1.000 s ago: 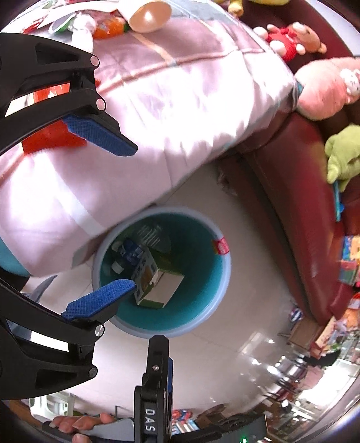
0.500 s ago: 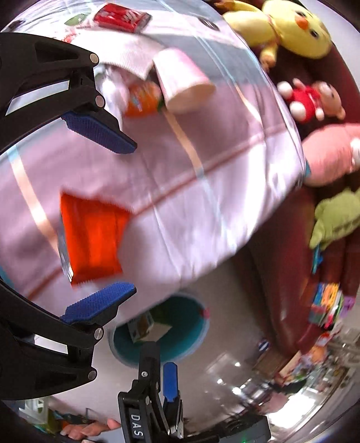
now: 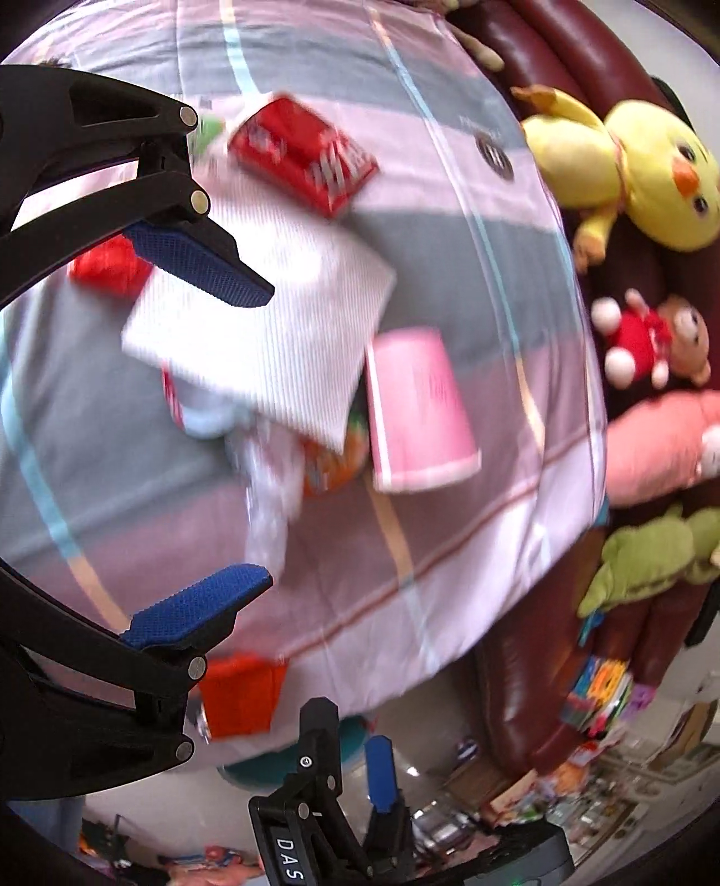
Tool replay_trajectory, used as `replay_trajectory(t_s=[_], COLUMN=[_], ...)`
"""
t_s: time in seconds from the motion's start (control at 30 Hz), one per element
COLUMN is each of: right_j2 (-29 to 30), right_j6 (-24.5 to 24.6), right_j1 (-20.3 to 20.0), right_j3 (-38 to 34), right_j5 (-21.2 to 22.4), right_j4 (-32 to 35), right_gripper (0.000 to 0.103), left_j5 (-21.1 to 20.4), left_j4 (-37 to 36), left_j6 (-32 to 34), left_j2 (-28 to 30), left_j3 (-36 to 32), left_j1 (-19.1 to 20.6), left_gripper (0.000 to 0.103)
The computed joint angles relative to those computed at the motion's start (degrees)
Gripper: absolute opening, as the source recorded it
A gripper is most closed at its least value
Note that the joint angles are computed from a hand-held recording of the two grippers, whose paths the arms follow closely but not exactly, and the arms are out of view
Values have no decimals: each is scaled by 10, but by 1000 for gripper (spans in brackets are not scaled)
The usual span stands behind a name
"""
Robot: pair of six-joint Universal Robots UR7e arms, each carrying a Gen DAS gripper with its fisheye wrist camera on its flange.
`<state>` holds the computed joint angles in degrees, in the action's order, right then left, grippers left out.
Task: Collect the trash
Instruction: 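Move both tools back over the table toward the cola can and pink cup, then grasp the red cola can with the left tool while the right tool grasps the pink paper cup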
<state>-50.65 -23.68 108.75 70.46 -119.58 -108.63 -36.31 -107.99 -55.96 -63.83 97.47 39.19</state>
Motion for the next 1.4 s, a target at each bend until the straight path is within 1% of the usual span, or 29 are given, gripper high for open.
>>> replay_trajectory(t_s=[0.1,0.17,0.23,0.3,0.37,0.47,0.53,0.6,0.7,0.87,1.0,1.03,1.07,1.1,1.13,1.27,1.33,1.4], right_j2=[29,55,75,95,113,139,162,186,215,247,257,259,263,268,269,271,267,263], right_j6=[-37,-78,-115,-172,-237,-312,-335,-352,-392,-447,-463,-463,-461,-461,-462,-450,-439,-421], right_j1=[22,39,52,65,75,85,89,93,96,93,88,87,85,83,82,77,76,75], right_j3=[-20,-42,-59,-70,-83,-102,-129,-152,-165,-182,-187,-190,-196,-201,-201,-204,-197,-192], right_j5=[-14,-29,-41,-48,-43,-45,-50,-65,-100,-138,-141,-142,-145,-145,-143,-127,-118,-114], right_j4=[7,10,10,-12,-32,-46,-27,-17,-31,-32,-29,-26,-22,-21,-24,-26,-41,-47], right_gripper=[82,82,82,82,82,82,82,82,82,82,81,77,74,70,66,62,60,59], left_j5=[11,22,30,36,39,42,42,34,23,10,-1,-5,-12,-18,-25,-22,-19,-4], left_j4=[35,62,73,80,86,89,87,78,60,30,0,-6,-10,-12,-12,-39,-52,-48], left_j6=[-13,-22,-23,-19,-10,11,29,47,78,129,158,166,176,183,190,215,214,200], left_j2=[-40,-64,-87,-110,-127,-142,-148,-151,-152,-148,-142,-140,-137,-134,-130,-121,-119,-115], left_j3=[20,30,40,49,53,54,52,49,46,45,47,47,46,43,40,44,47,47], left_j1=[7,13,19,28,36,49,61,74,91,111,126,129,133,136,140,143,143,139], left_gripper=[94,94,94,94,94,94,94,94,94,94,92,87,76,71,63,61,60,60])
